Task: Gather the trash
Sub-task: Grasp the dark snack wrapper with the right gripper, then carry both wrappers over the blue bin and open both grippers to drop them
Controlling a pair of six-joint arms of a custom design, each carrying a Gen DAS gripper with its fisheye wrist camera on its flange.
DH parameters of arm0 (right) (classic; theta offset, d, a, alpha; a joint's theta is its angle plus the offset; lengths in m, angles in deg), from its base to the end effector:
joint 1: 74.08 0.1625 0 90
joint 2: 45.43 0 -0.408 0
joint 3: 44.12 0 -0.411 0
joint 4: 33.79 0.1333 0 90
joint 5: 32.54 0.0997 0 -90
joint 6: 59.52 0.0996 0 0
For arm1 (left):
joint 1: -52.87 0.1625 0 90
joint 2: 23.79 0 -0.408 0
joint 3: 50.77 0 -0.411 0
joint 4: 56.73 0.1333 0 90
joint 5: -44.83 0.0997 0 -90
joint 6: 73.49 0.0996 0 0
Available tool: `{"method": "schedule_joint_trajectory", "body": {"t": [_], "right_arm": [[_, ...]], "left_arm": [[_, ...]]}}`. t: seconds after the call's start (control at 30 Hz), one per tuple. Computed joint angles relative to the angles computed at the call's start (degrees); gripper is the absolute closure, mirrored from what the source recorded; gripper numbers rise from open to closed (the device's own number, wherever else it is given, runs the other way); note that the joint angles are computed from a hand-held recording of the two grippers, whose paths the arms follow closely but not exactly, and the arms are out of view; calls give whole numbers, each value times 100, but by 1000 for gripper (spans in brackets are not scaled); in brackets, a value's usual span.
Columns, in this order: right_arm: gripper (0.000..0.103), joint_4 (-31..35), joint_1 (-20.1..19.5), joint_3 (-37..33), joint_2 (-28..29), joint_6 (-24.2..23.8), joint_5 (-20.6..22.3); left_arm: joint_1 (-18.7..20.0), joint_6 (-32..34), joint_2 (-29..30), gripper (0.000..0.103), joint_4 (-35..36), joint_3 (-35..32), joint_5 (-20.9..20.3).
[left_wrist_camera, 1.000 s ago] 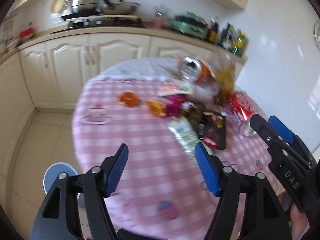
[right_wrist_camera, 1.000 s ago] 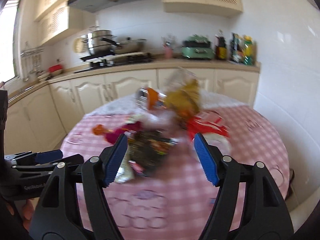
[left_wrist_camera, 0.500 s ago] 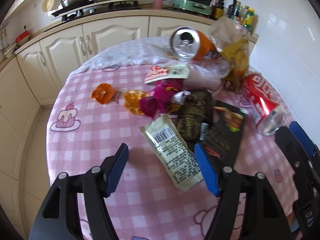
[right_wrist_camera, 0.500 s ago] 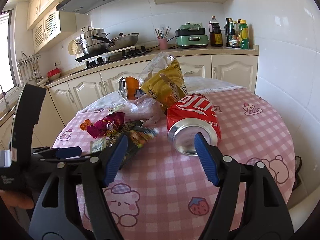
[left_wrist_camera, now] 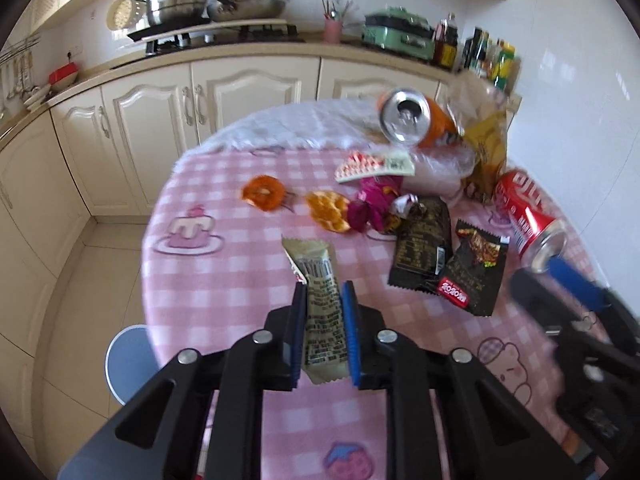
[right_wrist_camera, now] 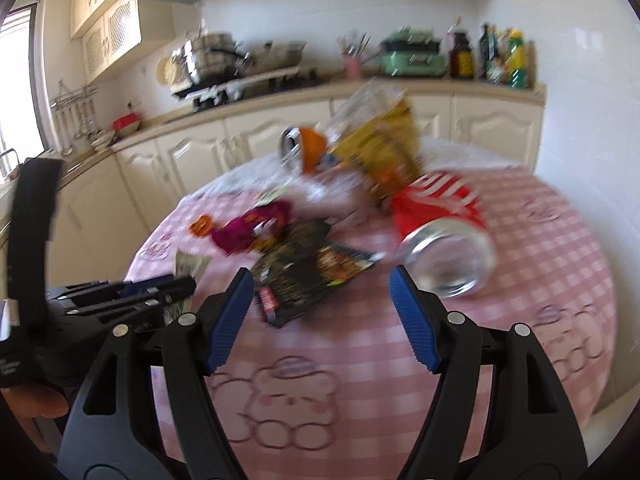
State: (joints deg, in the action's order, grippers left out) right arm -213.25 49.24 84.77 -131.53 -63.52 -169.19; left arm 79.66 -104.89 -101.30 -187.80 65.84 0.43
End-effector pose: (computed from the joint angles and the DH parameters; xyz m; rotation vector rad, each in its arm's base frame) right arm 0.2967 -0.3405 0.3160 0.3283 -2.3001 1.2026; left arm -0.3624 -0.4120 0.2354 0.6699 2.4171 -0.8042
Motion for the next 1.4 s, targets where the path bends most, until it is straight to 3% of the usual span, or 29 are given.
{"method": "schedule_joint_trajectory", "body": {"t": [0.03, 0.1, 0.23, 0.33, 0.4, 0.47, 0.6, 0.67, 0.97, 1.17, 1.4], "right_arm": [[33, 322, -94, -73, -25, 279, 172], [33, 813, -204, -272, 69, 796, 83], [33, 1344, -330, -543, 251, 1377, 24], [33, 1549, -331, -685, 387, 1472, -38], [37, 1597, -320, -746, 470, 1443, -76], [59, 1586, -324, -751, 475, 1414, -53], [68, 1423, -331, -662, 401, 1271, 90], [77, 1188, -267, -582, 380, 1168, 32], [80, 430, 235, -318, 354, 610, -202], [80, 431, 699, -764, 1021, 228, 427], [80, 900, 768, -1537, 2435, 72, 1476]], "left_arm": [[-9, 3, -73, 87, -34, 40, 3], [-36, 52, -227, 87, -111, 123, 40], [-85, 53, -463, 87, -167, 255, 56], [-88, 48, -574, 87, -170, 320, 38], [-67, 31, -617, 87, -171, 346, 13], [-48, 44, -667, 87, -216, 385, -15], [-24, 40, -771, 87, -313, 458, -90], [-23, 59, -836, 87, -370, 500, -127], [-58, 53, -1347, 87, -460, 758, -164], [-44, -159, -2003, 87, -156, 992, 135], [334, -825, -3119, 87, 932, 1263, 613]]}}
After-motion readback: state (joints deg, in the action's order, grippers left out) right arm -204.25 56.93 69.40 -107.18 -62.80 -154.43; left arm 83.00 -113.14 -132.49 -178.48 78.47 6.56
